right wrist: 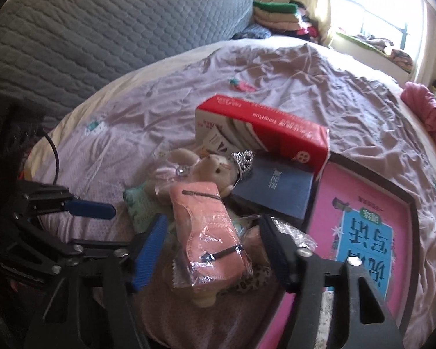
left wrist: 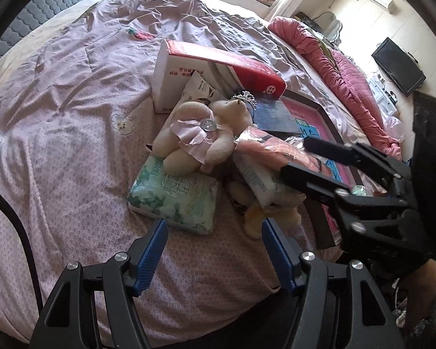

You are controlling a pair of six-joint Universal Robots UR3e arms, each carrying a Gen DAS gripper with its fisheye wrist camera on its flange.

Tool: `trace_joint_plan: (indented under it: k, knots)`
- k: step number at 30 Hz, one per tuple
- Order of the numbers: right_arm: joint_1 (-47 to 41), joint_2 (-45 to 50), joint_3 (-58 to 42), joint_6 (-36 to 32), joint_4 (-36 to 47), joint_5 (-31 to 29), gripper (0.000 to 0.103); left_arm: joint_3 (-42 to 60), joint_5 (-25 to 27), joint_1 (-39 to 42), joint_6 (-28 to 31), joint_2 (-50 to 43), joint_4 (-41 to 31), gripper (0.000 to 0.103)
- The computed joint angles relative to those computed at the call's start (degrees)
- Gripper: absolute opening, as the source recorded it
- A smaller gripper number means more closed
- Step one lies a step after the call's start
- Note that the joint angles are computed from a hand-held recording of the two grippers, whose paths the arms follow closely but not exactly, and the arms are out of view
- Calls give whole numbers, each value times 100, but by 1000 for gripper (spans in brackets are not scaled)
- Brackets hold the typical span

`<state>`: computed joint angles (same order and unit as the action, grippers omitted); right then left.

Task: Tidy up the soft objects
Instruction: 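Grasp the green tissue pack with the left gripper while the right gripper grasps the pink mask bag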

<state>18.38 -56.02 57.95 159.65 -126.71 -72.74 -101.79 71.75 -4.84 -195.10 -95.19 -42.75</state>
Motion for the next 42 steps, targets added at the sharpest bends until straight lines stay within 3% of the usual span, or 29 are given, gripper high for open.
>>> trace_joint_plan:
  k: [8,16,21,30,36,38,42]
  knots:
    - [2,-188,581,-75,-400,122,40,229,-463,82,-31,-380,109,67]
    - [-583,-1207,2029,397,-1314,556,39,513,-943,144,-256,-763,229,67]
    - [-973,-1658,2531,692,-1500,639,39,1421,-512,-269,-305,-1205,-103,67]
    - [-1356,-2093,2973,857,-1637,893,39,3866,1199,-1314,-232,-2505,-1531,67]
    - [-1359,-2160,3066,961,-1757,936,39,4288,1599,-1455,-214,-2854,-1908,65]
    - [-1374,-2184,3091,986,-1780,976,40,4133,1536,-1398,-262,-2817,-1809,53]
    - [-1382,-2220,3118,1030,-1793,1016,40,3355,1048,-1147,-315,-2428,-1165,51]
